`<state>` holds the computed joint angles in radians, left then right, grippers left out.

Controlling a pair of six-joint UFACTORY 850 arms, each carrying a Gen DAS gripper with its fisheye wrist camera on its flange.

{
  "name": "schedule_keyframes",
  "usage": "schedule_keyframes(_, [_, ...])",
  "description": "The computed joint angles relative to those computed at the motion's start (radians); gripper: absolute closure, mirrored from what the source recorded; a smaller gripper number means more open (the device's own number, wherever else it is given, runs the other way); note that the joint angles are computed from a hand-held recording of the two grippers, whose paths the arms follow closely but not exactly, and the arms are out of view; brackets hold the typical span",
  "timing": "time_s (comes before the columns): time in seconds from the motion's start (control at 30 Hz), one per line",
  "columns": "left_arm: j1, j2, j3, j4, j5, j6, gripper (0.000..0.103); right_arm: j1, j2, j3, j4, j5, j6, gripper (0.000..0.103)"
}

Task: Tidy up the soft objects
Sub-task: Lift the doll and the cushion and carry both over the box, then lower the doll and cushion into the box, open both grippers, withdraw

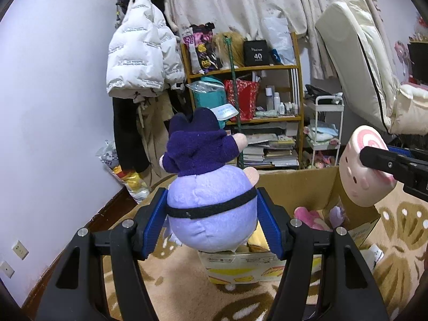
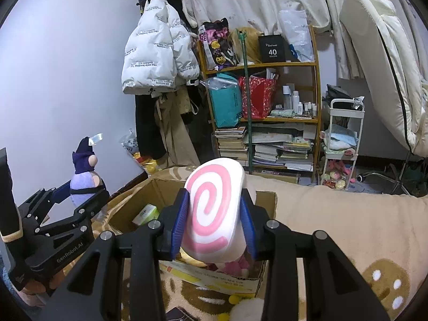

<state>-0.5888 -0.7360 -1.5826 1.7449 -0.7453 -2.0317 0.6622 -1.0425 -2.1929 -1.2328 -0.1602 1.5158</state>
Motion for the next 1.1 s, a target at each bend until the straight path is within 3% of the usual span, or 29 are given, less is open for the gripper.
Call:
schedule_keyframes(0.23, [0.013,-0.035,-0.041,-0.039,0.075,0.057,0.039,-0.006,-0.055,-0.074,0.361,-0.023,-0.361,0.063])
schedule_keyframes(0.4, [0.014,-0.053,-0.057,-0.055,0.107,0.103,0.038,-0.005,-0.082,-0.113,0.465,-0.049,-0.469,0.063])
schedule_keyframes(0.83, [0.022,-0.057,-0.069,-0.078,0.133,0.125,0.037,0.002,-0.122,-0.164,0.593,-0.094,-0.601,0.062])
schedule_keyframes(1.1, [0.02,-0.079,-0.099,-0.132,0.132,0.197,0.035,0.002,-0.109,-0.136,0.585,-0.083,-0.587,0.057])
